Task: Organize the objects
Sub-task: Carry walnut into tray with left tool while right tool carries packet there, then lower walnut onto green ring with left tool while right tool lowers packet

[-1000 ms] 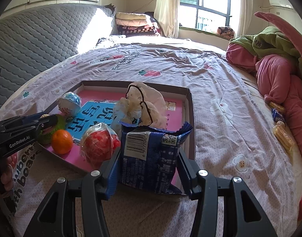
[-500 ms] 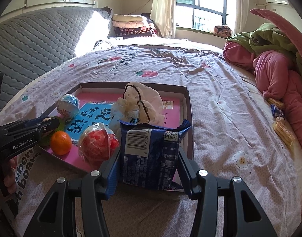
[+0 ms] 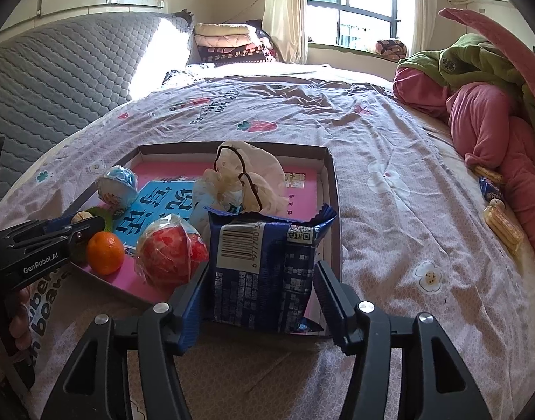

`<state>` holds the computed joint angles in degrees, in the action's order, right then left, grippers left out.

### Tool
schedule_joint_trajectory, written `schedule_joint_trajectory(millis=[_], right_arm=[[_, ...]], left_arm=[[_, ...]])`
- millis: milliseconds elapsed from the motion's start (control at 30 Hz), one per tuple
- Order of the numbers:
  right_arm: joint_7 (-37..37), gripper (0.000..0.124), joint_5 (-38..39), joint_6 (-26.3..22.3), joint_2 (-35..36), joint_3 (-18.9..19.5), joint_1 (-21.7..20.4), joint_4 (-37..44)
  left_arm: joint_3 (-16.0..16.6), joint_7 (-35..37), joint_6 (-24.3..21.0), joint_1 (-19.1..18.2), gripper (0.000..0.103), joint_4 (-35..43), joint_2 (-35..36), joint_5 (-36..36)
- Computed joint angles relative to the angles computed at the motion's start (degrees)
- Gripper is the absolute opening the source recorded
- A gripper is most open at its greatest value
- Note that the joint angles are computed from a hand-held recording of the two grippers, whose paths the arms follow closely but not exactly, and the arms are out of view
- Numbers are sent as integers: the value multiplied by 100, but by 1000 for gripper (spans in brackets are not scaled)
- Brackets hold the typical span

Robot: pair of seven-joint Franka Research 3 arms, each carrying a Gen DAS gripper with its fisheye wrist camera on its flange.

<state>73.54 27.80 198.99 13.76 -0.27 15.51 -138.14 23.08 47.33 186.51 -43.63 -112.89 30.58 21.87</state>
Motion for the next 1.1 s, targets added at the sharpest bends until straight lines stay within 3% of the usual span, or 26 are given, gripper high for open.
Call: schedule_joint_trajectory(millis=[400,567,800,1100], right_arm=[[-229,66,291,55,-9,-142,199,10],[-669,66,856,214,53,-364,492,136],[-729,66,957,246,29,-227,339,174],[-427,66,496,451,-96,38,42,26]], left_arm=[[-37,-9,6,32,34,-84,-114,-7],[-59,9,26,41,34,-105,-152,-11],[84,30,58,-115,34,-173,-219,-69],[289,98,96,-353,35,-239,-297,-182]])
